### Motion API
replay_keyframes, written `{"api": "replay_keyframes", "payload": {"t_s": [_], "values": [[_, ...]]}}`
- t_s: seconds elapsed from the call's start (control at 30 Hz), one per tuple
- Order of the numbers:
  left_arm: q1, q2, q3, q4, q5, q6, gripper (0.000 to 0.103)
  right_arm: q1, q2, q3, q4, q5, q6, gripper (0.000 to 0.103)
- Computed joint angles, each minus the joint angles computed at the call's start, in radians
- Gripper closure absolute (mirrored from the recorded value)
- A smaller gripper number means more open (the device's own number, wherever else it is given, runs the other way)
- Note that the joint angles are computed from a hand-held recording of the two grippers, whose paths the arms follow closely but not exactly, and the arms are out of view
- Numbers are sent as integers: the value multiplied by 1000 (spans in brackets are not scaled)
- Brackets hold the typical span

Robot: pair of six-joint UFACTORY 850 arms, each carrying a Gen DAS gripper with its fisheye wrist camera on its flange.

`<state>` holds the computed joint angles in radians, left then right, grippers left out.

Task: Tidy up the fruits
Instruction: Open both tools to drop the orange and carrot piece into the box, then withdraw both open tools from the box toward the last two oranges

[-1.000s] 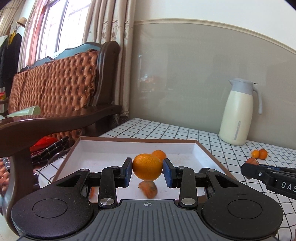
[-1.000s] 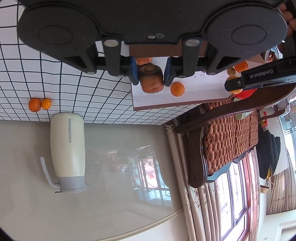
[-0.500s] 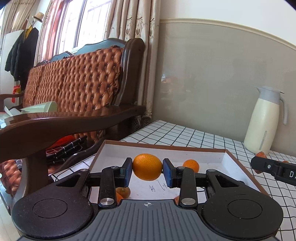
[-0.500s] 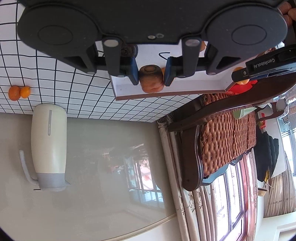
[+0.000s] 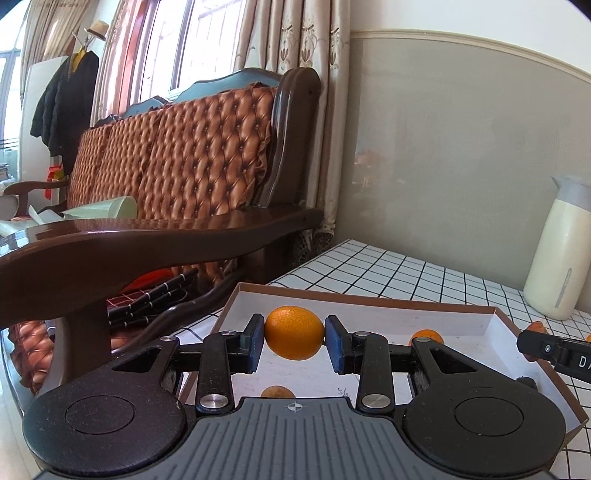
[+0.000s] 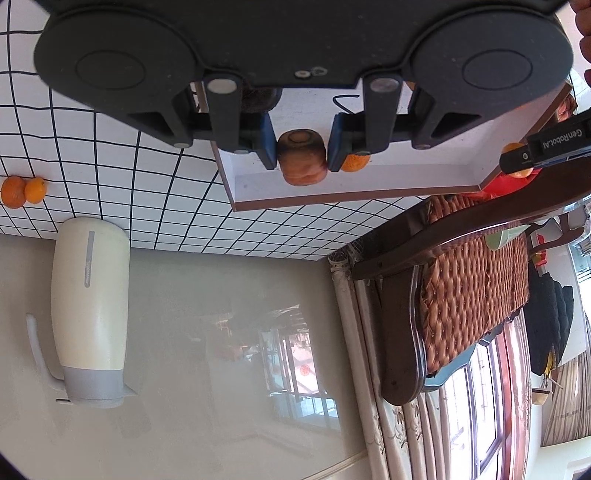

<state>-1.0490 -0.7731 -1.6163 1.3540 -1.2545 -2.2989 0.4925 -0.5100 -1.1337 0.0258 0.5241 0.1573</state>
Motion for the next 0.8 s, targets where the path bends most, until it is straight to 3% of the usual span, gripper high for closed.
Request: {"api": "replay_keyframes", "payload": {"t_s": [0.43, 0.5, 0.53, 0.57, 0.6, 0.63, 0.7, 0.8], "values": [[23, -23, -36, -28, 15, 30, 67, -8, -58, -88, 21, -95, -22, 80], [25, -33, -49, -36, -4, 31, 67, -5, -63, -97, 50, -108, -50, 72], [27, -36, -55, -42, -12, 36, 67, -2, -60, -93, 80, -98, -80, 49], [29, -35, -59, -50, -8, 43, 46, 3, -51, -80, 122, -67, -117, 24], [28, -30, -59, -52, -6, 39, 0, 13, -37, -54, 185, -4, -165, 15], [21, -37, -66, -38, -37, 28, 2, 22, -22, -20, 237, 88, -207, 5], [9, -55, -87, 2, -102, 47, 0, 29, -2, 19, 262, 187, -238, 6], [1, -76, -122, 13, -147, 119, 0, 12, 9, 19, 201, 148, -174, 6]]}}
